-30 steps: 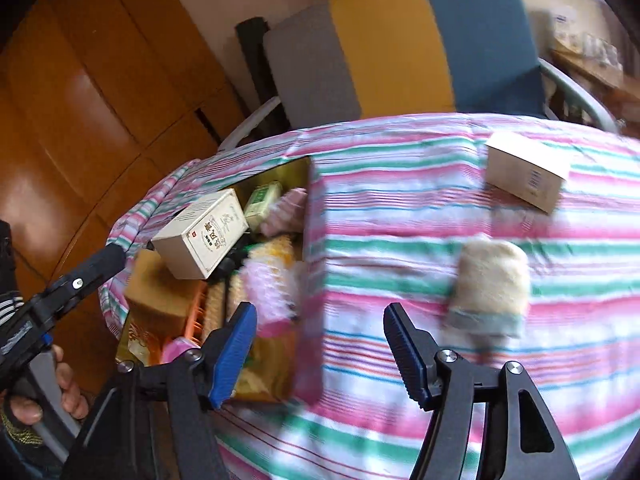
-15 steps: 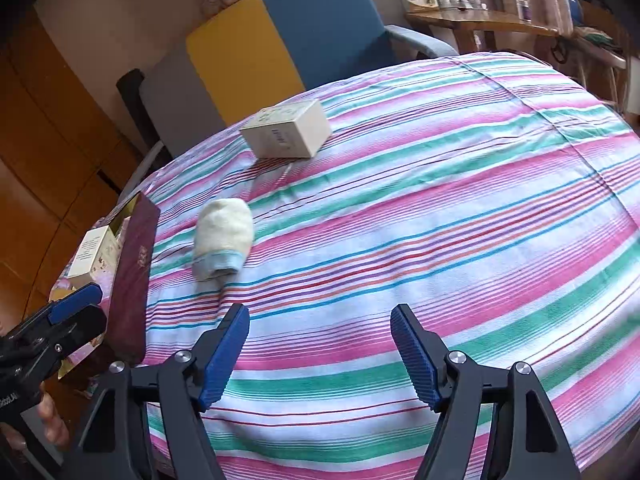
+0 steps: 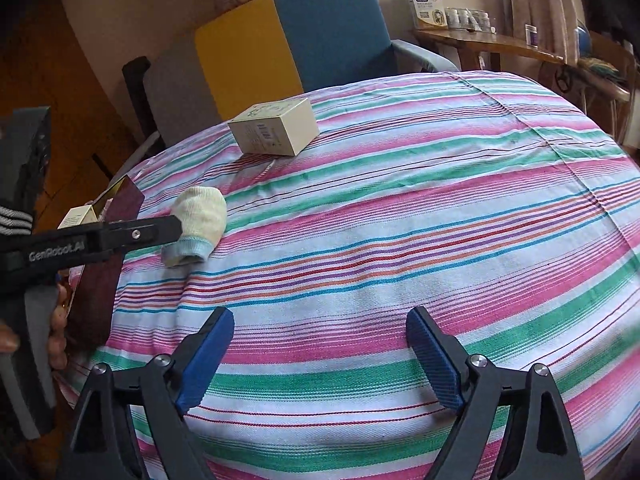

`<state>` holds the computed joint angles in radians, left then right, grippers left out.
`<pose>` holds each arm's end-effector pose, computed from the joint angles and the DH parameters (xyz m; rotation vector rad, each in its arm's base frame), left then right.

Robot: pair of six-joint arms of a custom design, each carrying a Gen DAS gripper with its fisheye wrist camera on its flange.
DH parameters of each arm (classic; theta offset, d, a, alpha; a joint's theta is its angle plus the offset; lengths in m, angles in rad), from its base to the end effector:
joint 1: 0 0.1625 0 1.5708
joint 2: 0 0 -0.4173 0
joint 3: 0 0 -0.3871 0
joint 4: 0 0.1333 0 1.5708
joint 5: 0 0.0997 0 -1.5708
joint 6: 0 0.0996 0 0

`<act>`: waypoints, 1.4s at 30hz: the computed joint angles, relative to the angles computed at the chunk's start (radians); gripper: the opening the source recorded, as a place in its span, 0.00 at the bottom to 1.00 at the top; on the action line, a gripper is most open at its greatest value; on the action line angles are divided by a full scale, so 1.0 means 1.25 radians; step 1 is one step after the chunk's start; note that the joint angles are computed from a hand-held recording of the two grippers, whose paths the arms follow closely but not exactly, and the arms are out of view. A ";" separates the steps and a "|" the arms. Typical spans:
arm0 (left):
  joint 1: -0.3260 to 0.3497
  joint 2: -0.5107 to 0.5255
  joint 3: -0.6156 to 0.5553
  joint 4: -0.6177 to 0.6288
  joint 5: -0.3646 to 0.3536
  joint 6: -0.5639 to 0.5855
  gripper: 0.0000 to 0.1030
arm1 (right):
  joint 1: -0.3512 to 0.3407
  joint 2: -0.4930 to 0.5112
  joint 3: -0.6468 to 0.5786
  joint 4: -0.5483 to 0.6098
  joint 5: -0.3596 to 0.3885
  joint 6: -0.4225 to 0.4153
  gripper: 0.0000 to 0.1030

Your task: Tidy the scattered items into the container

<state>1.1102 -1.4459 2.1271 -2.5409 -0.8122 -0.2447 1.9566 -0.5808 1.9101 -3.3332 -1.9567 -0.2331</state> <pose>-0.0276 -0.5097 0.2919 0.1224 2.4440 -0.6698 0.3035 -0.4927 -0.0263 0.7176 -2.6288 0.6378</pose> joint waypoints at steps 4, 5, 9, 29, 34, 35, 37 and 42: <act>0.020 0.002 0.013 -0.013 -0.029 0.010 0.60 | -0.002 -0.005 -0.002 0.012 0.005 -0.012 0.87; 0.015 -0.007 0.030 -0.029 -0.026 0.025 0.57 | -0.003 -0.007 -0.004 0.019 0.006 -0.015 0.87; -0.008 -0.058 0.093 -0.062 -0.036 0.060 0.49 | -0.005 -0.008 -0.028 0.050 0.004 -0.023 0.87; -0.022 -0.140 0.184 -0.106 -0.106 0.055 0.53 | 0.033 0.262 -0.636 0.414 -0.056 -0.360 0.87; -0.014 -0.131 0.181 -0.125 -0.123 0.067 0.54 | 0.034 0.328 -0.767 0.521 -0.069 -0.390 0.88; -0.013 -0.130 0.181 -0.127 -0.126 0.067 0.55 | 0.035 0.338 -0.782 0.534 -0.074 -0.396 0.88; -0.012 -0.133 0.183 -0.128 -0.131 0.069 0.56 | 0.036 0.348 -0.794 0.540 -0.078 -0.404 0.84; -0.011 -0.129 0.187 -0.143 -0.132 0.070 0.56 | 0.038 0.327 -0.736 0.491 -0.093 -0.395 0.58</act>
<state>1.0967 -1.6075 2.3610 -2.7194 -0.9778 -0.1575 2.0045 -0.1726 0.9900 -2.7195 -2.0734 -0.7274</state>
